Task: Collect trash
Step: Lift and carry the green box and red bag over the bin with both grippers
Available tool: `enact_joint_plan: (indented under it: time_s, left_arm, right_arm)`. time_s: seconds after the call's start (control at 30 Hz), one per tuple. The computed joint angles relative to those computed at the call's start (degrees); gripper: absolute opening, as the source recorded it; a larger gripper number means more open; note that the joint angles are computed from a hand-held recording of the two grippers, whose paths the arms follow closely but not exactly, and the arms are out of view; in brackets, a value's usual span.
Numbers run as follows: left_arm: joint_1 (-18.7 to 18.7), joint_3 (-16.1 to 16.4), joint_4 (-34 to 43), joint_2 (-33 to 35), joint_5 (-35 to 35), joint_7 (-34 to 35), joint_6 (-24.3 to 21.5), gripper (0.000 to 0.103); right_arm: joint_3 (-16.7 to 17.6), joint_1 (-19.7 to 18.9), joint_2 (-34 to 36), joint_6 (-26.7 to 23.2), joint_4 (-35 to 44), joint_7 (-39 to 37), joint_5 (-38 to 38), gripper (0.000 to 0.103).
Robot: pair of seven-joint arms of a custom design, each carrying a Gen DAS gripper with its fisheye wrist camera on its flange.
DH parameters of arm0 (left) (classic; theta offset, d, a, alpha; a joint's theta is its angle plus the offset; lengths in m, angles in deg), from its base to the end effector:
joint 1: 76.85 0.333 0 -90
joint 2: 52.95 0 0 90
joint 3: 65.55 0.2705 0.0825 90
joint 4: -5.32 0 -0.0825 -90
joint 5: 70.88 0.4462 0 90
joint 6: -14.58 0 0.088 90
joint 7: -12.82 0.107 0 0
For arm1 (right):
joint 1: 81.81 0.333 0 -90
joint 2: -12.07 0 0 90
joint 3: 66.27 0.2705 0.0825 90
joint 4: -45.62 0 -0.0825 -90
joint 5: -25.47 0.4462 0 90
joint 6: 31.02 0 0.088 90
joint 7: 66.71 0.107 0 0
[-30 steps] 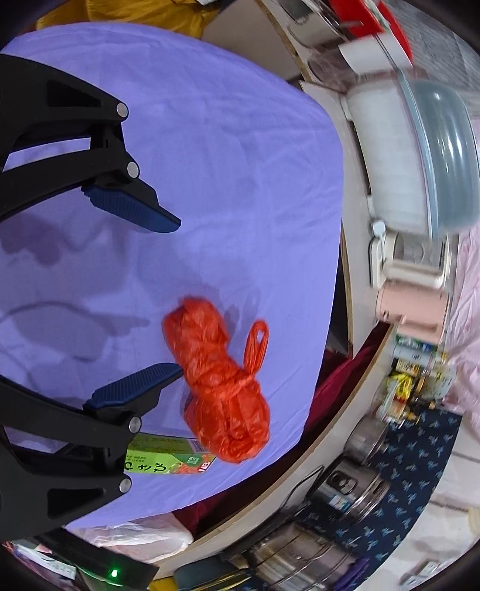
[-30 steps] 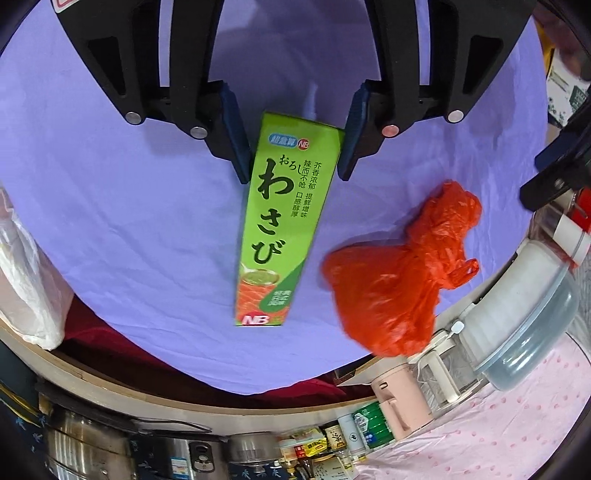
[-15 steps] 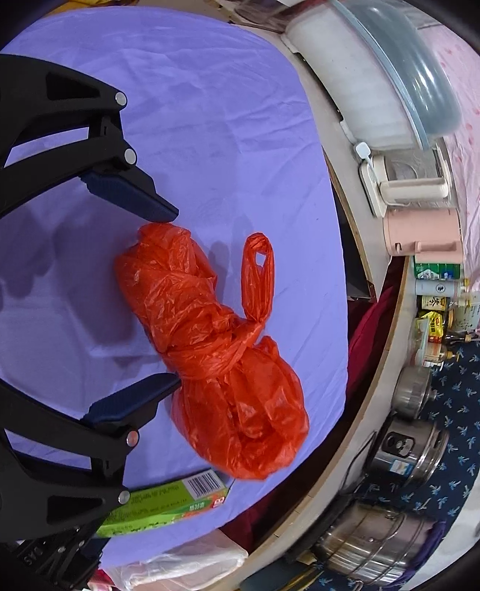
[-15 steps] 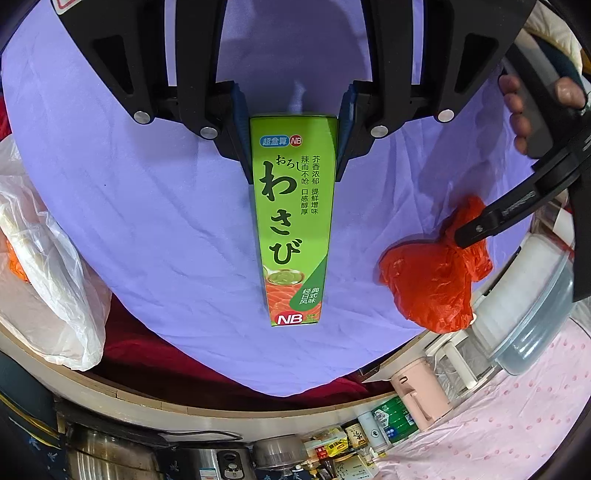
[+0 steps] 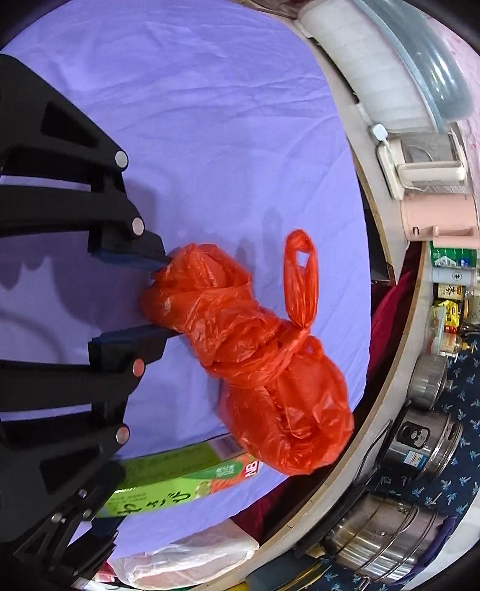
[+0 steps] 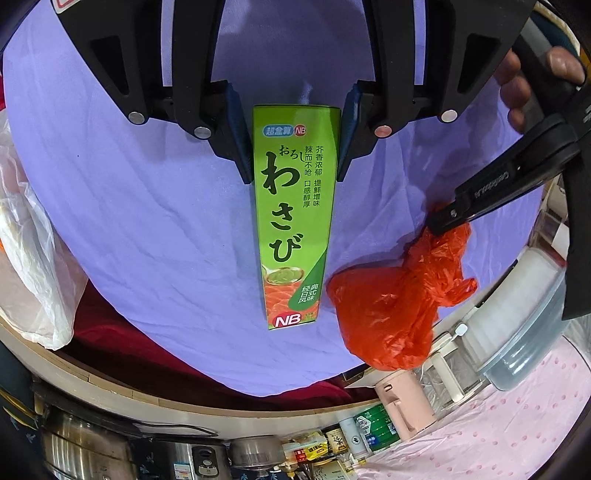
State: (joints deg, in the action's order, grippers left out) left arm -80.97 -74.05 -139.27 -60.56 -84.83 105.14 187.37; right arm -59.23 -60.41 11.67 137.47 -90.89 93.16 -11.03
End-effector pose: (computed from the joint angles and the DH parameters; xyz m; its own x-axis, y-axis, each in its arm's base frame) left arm 0.5340 -0.1000 0.3049 -0.0724 -0.9899 0.1221 -0.8188 -0.0109 -0.5740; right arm 0.4845 0.3062 0.2876 -0.0607 -0.9701 -0.2351 -0.8313 0.1795 -0.5261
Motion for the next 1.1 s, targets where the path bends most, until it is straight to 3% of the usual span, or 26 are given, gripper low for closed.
enact_joint_plan:
  time_s: [0.17, 0.6, 0.8, 0.97, 1.1]
  left_arm:
    - [-1.3, 0.4, -2.7, -2.8, -2.6, 0.4, -0.6, 0.018]
    - [-8.6, 4.2, -14.1, -16.2, -13.7, 4.1, -4.6, 0.019]
    - [-7.2, 1.3, -19.5, -23.3, -11.8, 1.6, -3.3, 0.044]
    - [-4.5, -0.7, -19.4, -23.0, -6.6, 0.4, 0.6, 0.069]
    - [-5.9, 1.3, -16.4, -18.7, -4.1, 3.8, 2.0, 0.072]
  right_arm:
    - [0.0, -0.2, -1.3, 1.0, -1.6, -1.1, 2.4, 0.040]
    - [2.4, -2.7, -9.0, 3.2, -9.8, 0.2, 4.0, 0.039]
    - [2.7, -2.9, -11.3, 4.2, -12.2, -1.7, 6.7, 0.039]
    - [3.0, -3.2, -11.4, 4.9, -12.4, -3.3, 8.6, 0.039]
    - [2.5, -2.7, -10.6, 5.6, -12.3, -5.4, 10.6, 0.039]
